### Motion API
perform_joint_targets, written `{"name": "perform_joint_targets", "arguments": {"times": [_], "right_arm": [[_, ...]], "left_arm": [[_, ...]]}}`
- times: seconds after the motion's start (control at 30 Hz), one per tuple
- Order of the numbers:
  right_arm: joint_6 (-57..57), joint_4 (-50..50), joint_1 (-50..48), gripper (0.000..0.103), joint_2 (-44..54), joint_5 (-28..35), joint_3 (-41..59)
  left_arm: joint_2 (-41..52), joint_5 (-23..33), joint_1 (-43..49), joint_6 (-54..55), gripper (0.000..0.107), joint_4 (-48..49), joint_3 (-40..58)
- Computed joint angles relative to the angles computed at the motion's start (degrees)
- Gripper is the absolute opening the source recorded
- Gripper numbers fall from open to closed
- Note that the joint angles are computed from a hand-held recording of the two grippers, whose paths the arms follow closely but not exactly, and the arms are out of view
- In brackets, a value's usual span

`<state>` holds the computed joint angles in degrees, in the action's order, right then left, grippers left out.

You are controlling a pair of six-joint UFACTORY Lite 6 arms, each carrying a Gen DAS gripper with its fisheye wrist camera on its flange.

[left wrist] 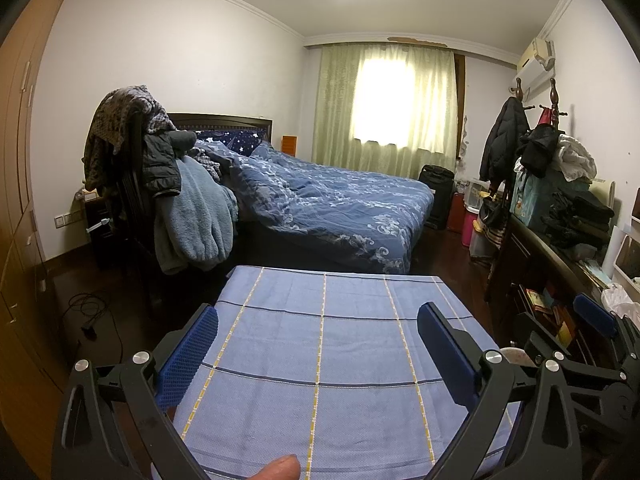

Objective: Collect trash

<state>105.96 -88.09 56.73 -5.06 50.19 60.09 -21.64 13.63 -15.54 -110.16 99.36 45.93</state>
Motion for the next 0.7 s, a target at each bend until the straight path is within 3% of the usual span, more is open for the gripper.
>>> {"name": "perform_joint_targets", "arguments": {"times": [0.4, 0.6, 0.7], "right_arm": [[-0.01, 0.0, 0.03, 0.1, -0.23, -0.01, -0.34], [-0.07, 0.09, 0.08, 0.1, 0.14, 0.13, 0.13], [0.02, 0.03, 0.1, 0.1, -0.13, 0.07, -0.16]], "left_arm": [[-0.14, -0.03, -0.14, 0.0, 0.099, -0.05, -0.02], [-2.21, 1.73, -1.46, -14.17, 0.099, 14.12, -3.1], [-2.85, 4.14, -3.01, -13.41, 0.099, 13.91, -3.81]]}}
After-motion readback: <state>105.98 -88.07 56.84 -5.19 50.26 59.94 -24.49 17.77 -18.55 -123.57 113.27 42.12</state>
